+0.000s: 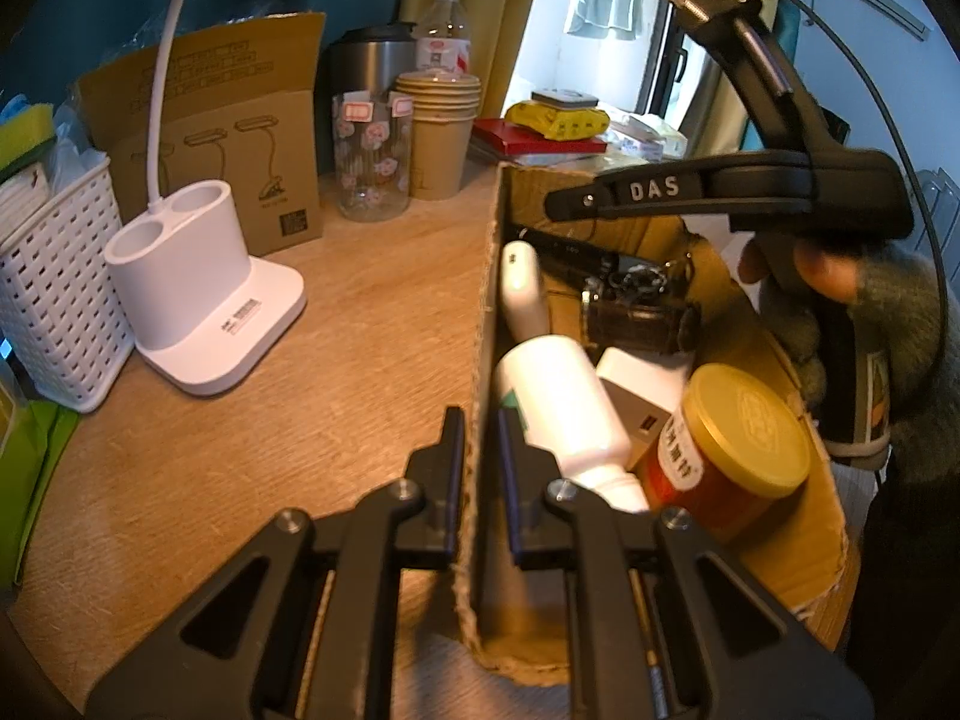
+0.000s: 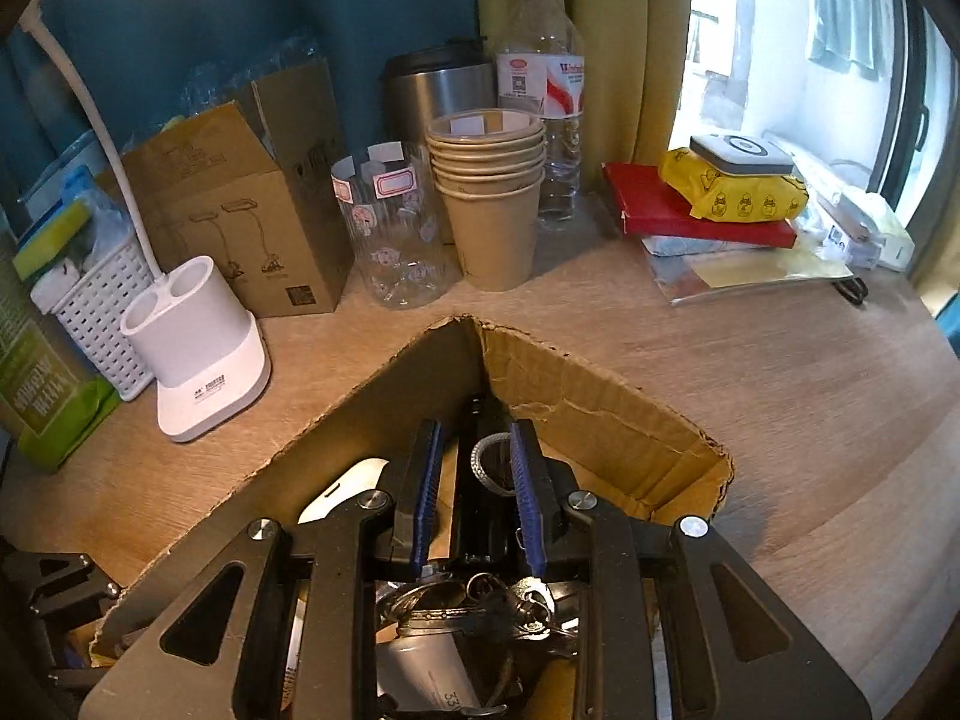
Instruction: Organize rigid objects
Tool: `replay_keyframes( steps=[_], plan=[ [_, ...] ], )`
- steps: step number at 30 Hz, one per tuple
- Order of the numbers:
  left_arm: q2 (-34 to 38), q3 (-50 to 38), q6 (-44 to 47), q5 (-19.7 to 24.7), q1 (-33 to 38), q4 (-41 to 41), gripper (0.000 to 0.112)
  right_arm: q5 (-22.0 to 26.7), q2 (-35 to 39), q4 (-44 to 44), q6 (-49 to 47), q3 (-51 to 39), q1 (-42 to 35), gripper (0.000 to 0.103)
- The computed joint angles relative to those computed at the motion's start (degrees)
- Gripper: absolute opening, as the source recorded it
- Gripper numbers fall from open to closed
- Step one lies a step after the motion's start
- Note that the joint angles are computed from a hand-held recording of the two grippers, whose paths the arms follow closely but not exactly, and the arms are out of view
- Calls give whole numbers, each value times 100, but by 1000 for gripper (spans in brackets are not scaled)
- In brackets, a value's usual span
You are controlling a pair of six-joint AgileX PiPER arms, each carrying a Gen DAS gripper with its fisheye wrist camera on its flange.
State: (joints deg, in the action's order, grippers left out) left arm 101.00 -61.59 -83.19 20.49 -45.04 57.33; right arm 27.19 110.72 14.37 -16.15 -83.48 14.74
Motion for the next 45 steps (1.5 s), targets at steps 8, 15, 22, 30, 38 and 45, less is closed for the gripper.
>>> replay_keyframes(
  steps=[8,15,22,30,38,45],
  plan=[
    [-8,19,2,-23,24,10,12,-363,-245,-139,201,370,43,32],
    [4,0,14,-9,3,-30,12,-722,-898,-1383,1446,1084,290,46],
    [6,16,-56,-15,9,63,12,-847,-1873,-2268,2680,1886,401,49],
    [-237,343,-1503,149,-299,1630,27,-482,-3216,-4661,5593,2881,850,58],
    [-751,602,-2099,603,-595,2249,50,430,-4340,-6074,7517,3477,1524,59],
    [-1758,817,-2195,977,-999,2460,71,2306,-5225,-7336,9213,3805,3044,65]
  ],
)
